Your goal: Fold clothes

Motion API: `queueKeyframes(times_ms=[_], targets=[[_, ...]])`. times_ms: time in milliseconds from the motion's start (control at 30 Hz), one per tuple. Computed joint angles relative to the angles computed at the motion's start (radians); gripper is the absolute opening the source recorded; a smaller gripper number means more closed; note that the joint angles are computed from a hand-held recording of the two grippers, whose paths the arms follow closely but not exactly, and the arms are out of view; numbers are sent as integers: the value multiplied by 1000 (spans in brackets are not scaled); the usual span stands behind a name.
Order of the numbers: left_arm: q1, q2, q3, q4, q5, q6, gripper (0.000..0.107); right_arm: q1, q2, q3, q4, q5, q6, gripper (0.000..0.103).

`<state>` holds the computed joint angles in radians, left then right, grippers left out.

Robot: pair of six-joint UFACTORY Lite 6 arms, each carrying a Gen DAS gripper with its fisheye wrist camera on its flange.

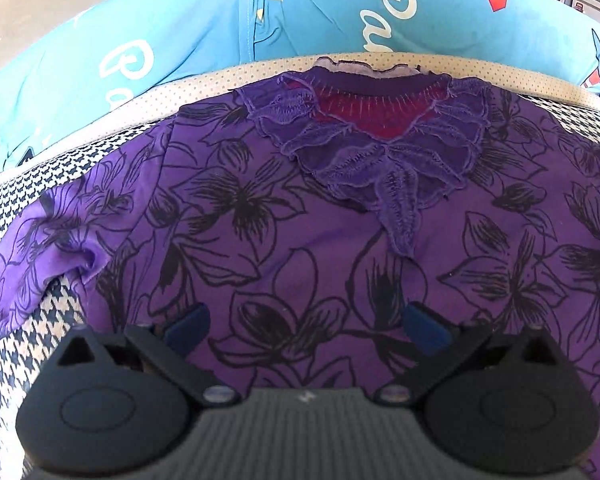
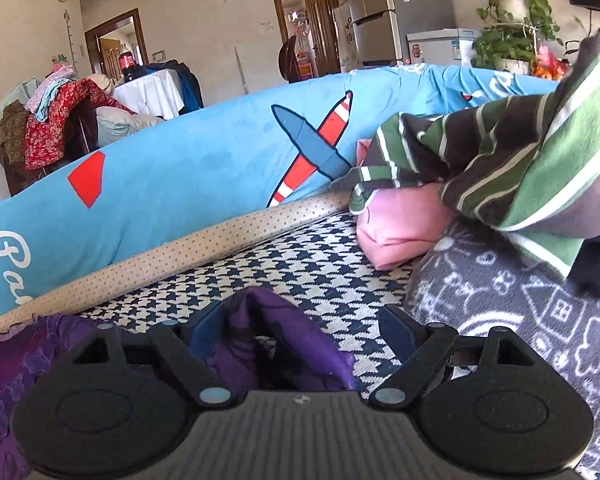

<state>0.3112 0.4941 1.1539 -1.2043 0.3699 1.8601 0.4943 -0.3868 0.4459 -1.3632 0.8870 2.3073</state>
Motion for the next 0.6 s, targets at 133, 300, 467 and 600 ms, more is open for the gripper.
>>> queueKeyframes(times_ms=[133, 300, 467, 600], targets=[[-2, 5, 3, 15, 0, -12, 103, -39, 60, 1, -80, -95, 83, 67], [-2, 12, 13, 28, 8, -30, 103, -22, 160, 54, -108, -95, 92, 16], [0, 16, 24, 24, 11, -37, 103, 140, 226, 137, -97, 99, -25, 13], [6, 9, 20, 7, 16, -16, 103, 344, 231, 201, -76, 209, -209, 13]])
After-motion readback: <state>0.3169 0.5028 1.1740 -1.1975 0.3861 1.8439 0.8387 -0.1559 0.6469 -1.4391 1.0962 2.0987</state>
